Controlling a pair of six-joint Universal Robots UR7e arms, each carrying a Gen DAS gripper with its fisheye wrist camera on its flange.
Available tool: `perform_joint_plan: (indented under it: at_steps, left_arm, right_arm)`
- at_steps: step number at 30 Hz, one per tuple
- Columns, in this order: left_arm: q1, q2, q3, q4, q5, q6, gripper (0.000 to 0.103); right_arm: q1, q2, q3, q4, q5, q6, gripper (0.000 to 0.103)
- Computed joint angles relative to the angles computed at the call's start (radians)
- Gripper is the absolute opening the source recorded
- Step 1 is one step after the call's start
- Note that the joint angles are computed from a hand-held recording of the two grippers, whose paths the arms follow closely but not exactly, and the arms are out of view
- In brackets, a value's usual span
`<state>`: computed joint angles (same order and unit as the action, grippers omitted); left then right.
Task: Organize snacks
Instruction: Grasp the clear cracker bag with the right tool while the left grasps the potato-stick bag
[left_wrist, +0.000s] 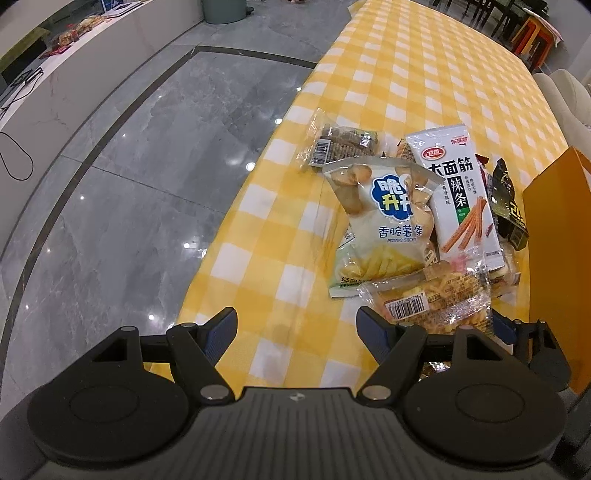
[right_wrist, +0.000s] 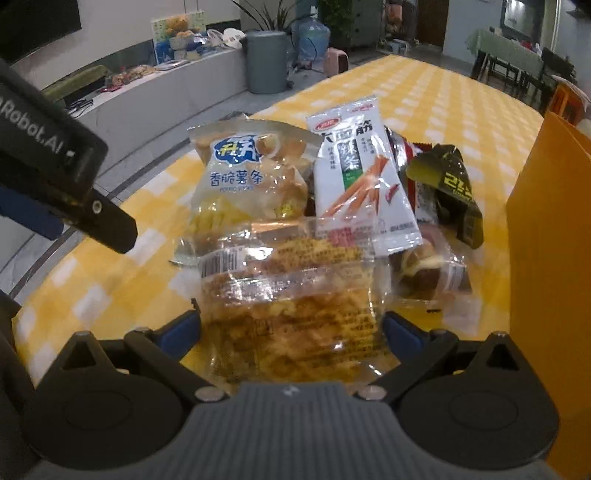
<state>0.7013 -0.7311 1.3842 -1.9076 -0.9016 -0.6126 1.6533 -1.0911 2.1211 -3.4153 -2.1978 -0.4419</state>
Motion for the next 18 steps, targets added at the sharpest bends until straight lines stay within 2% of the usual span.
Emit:
perform_joint_plan:
  at_steps: [5,8,13,14,16,18]
  left_arm:
    - [-0.001,0.005,-0.008,0.014,0.014,-0.018,0.086]
    - [-0.003,0.002,0.006,-0.038,0.018,-0.012,0.086]
    - [0.009,-0.023,0.074,-0.321,-0.097,0.081,0.090]
    - [0.014,-0.019,0.076,-0.344,-0.119,0.068,0.090]
    - [0.024,0.009,0.030,-0.292,-0.143,0.021,0.090]
    - [0.026,0.044,-0.012,-0.267,-0.123,0.024,0.090]
  right_arm:
    - [-0.011,0.013,0.046,-0.120,0.040,-0.060,0.098]
    - [-0.013,0.003,0.073,-0.146,0.048,-0.071,0.091]
    - [0.021,-0.015,0.058,-0.080,-0.003,-0.008,0.083]
    - [0.025,-0.023,0.059,-0.059,-0.010,0.006,0.082]
    - [0.034,-0.042,0.062,-0.014,-0.030,0.041,0.082]
    - [0.039,-0.055,0.071,0.008,-0.042,0.072,0.082]
